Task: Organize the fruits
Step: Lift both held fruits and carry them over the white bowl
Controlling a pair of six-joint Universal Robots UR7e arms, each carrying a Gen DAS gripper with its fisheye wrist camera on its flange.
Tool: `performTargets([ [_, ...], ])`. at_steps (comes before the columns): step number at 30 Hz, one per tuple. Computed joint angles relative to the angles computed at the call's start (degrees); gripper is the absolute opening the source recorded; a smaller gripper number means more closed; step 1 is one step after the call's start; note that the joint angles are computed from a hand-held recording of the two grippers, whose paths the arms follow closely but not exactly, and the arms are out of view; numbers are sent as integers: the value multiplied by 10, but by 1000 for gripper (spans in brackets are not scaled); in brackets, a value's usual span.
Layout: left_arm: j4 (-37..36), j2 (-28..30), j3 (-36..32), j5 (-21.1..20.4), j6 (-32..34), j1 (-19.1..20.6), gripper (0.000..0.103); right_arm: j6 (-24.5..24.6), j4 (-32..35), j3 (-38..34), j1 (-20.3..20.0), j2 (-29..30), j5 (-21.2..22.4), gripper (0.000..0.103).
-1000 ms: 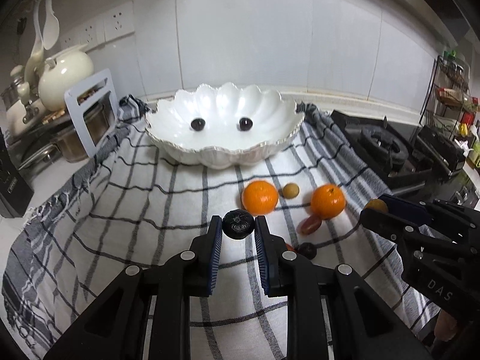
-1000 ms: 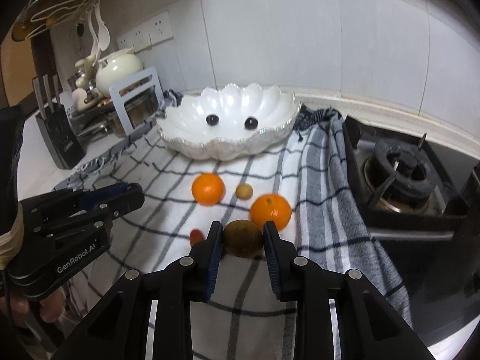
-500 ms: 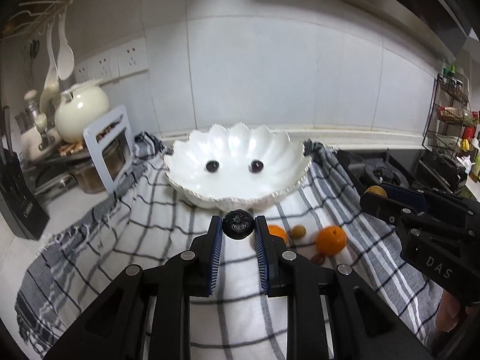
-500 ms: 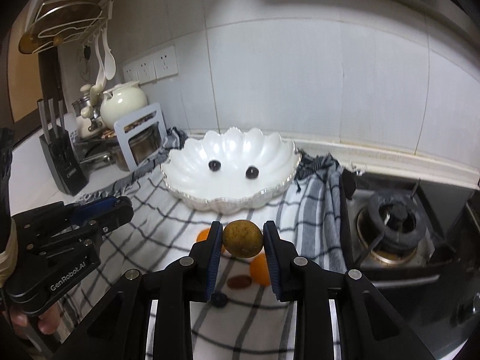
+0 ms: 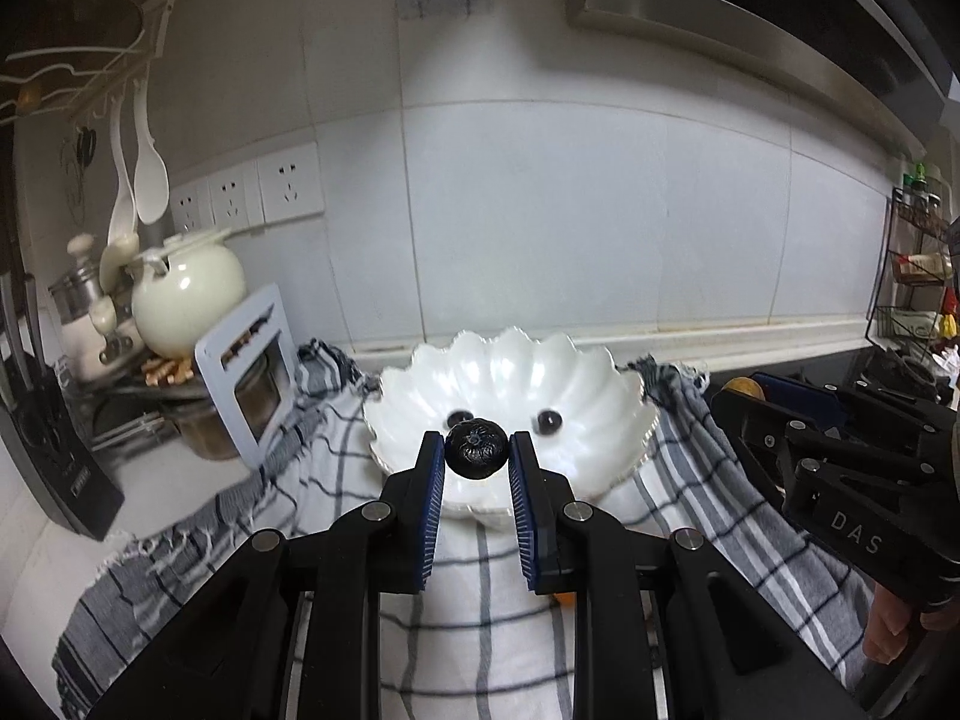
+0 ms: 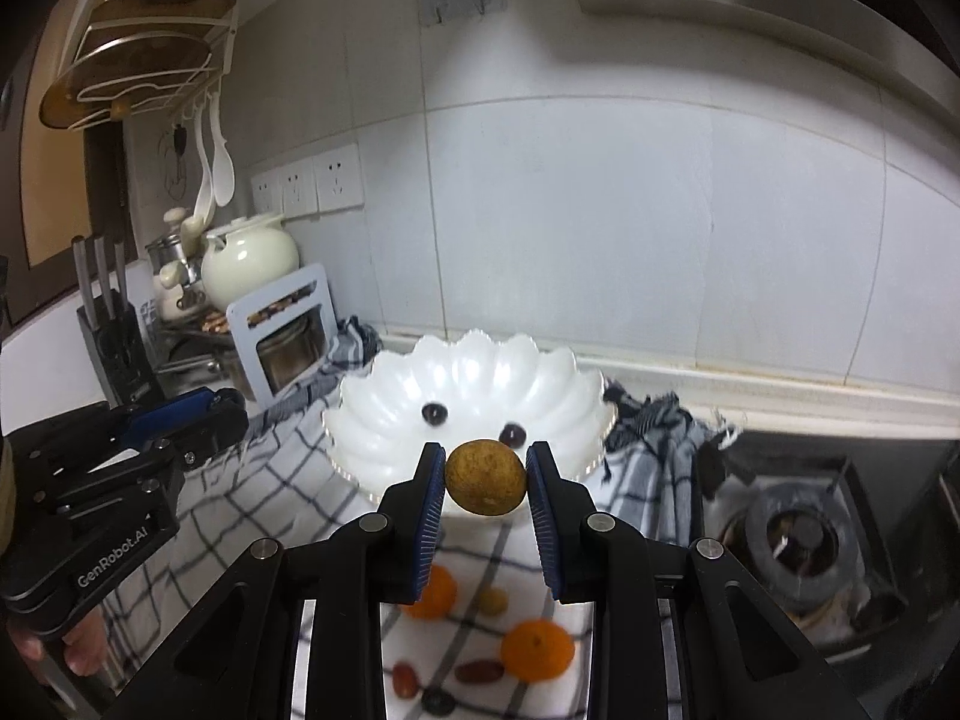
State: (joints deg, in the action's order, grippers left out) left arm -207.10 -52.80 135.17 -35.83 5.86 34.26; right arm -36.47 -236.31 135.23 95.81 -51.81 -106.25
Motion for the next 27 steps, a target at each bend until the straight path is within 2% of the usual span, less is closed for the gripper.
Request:
performTargets([
  [15,-16,37,-98,-5,76,42,22,-34,70,-87,7,2,7,29],
  [21,9,51,-133,-19,73,61,22,-40,114,-125,3,6,5,29],
  [27,76,62,-175,-35,37,88,22,-27,175,-165,-7,13,0,29],
])
